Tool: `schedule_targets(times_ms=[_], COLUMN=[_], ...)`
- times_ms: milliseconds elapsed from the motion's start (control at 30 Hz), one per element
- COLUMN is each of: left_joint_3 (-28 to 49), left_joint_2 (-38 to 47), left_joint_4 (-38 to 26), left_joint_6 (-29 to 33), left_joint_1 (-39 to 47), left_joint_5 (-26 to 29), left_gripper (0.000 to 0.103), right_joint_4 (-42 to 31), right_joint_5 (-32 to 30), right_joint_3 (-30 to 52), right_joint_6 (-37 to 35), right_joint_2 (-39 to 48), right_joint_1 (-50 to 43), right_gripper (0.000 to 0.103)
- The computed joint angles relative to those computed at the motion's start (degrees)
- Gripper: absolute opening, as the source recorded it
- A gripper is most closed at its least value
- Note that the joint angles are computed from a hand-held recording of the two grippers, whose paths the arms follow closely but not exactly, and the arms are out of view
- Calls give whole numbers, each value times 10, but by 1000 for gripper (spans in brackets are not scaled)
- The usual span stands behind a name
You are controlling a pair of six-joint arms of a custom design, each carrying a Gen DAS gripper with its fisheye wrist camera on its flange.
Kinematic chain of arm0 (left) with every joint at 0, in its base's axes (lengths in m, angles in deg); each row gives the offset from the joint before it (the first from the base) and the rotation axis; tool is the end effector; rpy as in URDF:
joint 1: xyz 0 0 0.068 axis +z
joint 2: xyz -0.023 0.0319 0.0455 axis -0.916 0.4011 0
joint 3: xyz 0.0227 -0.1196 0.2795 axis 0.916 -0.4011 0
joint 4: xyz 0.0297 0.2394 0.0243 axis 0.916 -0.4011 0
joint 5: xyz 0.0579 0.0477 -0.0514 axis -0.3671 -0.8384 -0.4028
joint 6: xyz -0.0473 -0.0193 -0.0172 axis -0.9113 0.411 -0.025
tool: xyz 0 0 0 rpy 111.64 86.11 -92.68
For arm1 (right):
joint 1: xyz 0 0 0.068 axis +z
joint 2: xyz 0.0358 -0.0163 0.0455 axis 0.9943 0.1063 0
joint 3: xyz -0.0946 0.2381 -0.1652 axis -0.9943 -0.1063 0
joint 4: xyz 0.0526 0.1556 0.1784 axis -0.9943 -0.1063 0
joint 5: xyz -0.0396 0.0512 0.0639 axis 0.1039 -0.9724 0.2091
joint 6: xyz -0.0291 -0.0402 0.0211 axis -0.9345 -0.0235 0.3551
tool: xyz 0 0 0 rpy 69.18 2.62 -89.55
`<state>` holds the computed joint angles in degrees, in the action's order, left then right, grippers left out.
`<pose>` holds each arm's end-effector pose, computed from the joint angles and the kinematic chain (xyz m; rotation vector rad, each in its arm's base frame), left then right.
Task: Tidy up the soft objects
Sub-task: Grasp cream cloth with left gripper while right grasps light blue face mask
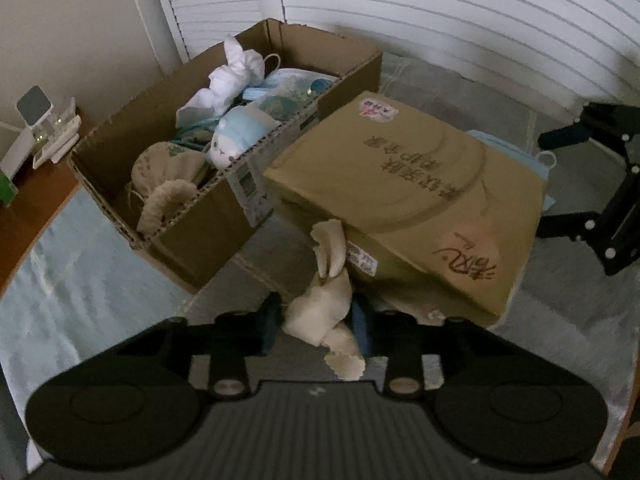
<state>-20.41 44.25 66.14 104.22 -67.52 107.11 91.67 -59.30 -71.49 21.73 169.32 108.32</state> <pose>0.3097 -0.0177 0.0878 1.0420 2.3975 -0.2010 0.2057 0.0870 0.0245 -0.3046 2.3592 0.0565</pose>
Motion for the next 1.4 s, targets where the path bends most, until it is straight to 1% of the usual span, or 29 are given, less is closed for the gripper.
schedule_targets(times_ms=[100,233,367,433,533,667,767,833,933,1000,1033,1100,1233,1333,1400], left_joint_3=[-17,-38,-77,-96,-130,-199,-261,-290,-329,-347,-351,-360,-365,-367,-367], left_joint_2=[-7,-23,-54,-75,-106,-150,-173,-175,-169,-157,-152,-139,-125,-115,-106], left_joint_4=[20,30,44,48,59,109,168,197,252,288,298,324,346,360,369], left_joint_6=[-11,-31,-51,-62,-87,-129,-163,-190,-220,-241,-249,-265,-271,-270,-271], left_joint_1=[-4,1,13,19,22,26,23,19,4,-2,-2,-8,-18,-29,-30], left_joint_5=[-8,-15,-14,-10,-10,-13,-22,-27,-45,-47,-45,-48,-50,-59,-58], left_gripper=[28,28,27,27,27,27,27,27,27,27,27,27,28,28,28], right_joint_4=[14,38,44,53,87,93,59,53,81,80,83,58,23,32,68], right_joint_5=[-3,-5,-3,5,22,26,33,33,24,33,35,38,59,75,63], right_joint_3=[-2,-7,-8,-9,-14,-17,-10,-9,-18,-17,-16,-7,4,-8,-26], right_joint_6=[-3,-5,-2,7,19,24,34,37,29,28,27,25,25,24,21], right_joint_2=[8,21,25,30,51,55,36,31,37,31,30,15,2,3,11], right_joint_1=[-2,-4,-2,2,13,16,20,23,21,26,26,24,19,9,0], right_gripper=[103,103,103,103,103,103,103,103,101,98,94,93,93,92,88])
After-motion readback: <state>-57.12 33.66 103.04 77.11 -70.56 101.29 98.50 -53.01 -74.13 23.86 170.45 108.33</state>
